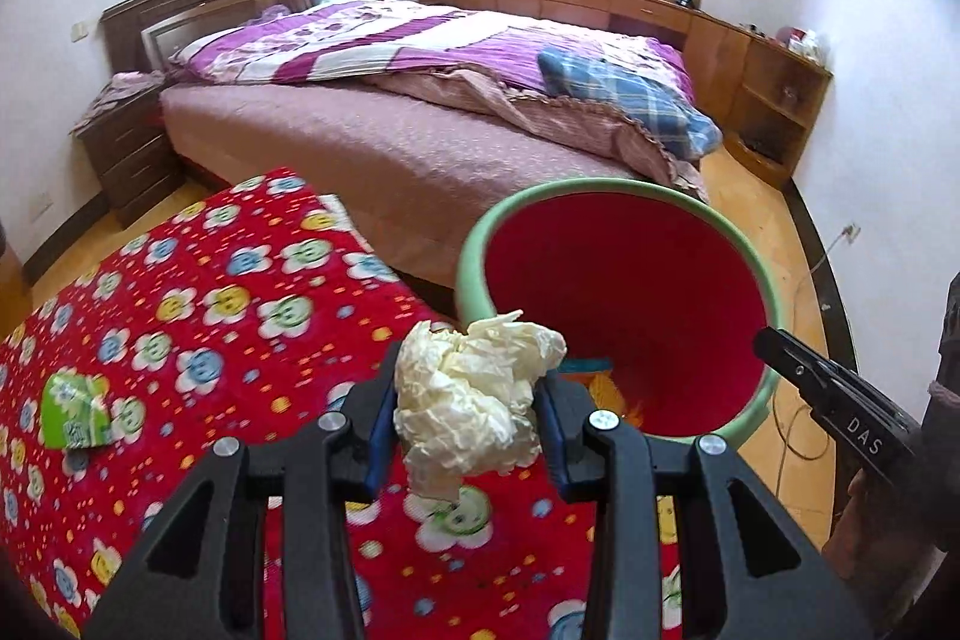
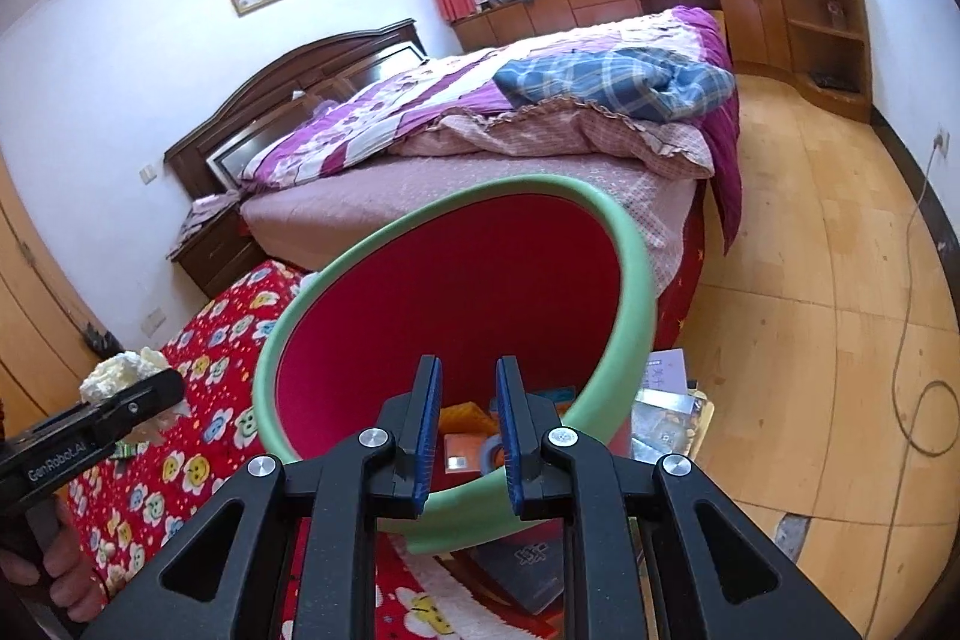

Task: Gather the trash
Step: 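Open both tools over the bucket to drop the paper and blue piece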

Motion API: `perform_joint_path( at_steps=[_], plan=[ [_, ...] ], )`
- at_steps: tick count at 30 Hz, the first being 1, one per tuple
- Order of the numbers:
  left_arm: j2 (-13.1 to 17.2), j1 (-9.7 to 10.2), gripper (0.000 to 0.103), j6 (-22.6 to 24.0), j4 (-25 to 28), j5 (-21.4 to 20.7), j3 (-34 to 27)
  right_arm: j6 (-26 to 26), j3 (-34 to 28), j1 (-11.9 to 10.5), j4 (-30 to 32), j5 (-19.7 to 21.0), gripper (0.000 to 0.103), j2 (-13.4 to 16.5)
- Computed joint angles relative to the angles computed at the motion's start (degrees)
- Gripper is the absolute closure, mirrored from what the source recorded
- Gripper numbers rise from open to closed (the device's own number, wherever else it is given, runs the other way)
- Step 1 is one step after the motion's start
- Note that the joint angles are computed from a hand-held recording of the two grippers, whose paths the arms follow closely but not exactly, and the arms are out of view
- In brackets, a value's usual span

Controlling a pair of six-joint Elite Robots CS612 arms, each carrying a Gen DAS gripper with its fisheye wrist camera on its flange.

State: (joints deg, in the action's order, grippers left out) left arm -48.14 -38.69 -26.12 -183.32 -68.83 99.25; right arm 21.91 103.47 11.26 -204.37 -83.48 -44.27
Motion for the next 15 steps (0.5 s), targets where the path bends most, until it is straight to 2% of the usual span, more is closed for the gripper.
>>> perform_joint_path(
  at_steps=[7,12,15],
  plan=[
    [2.2,-0.16,0.063,3.3,1.1,-3.3,-3.7,0.9,0.5,-0.7,-1.1,0.6,0.084,0.1],
    [3.5,-0.21,0.044,5.2,2.3,-6.3,-6.0,1.8,0.7,-1.0,-1.0,1.1,0.084,0.2],
    [3.8,-0.41,0.039,5.1,3.6,-6.4,-6.6,1.9,0.9,-1.1,-1.2,1.1,0.084,0.2]
  ],
)
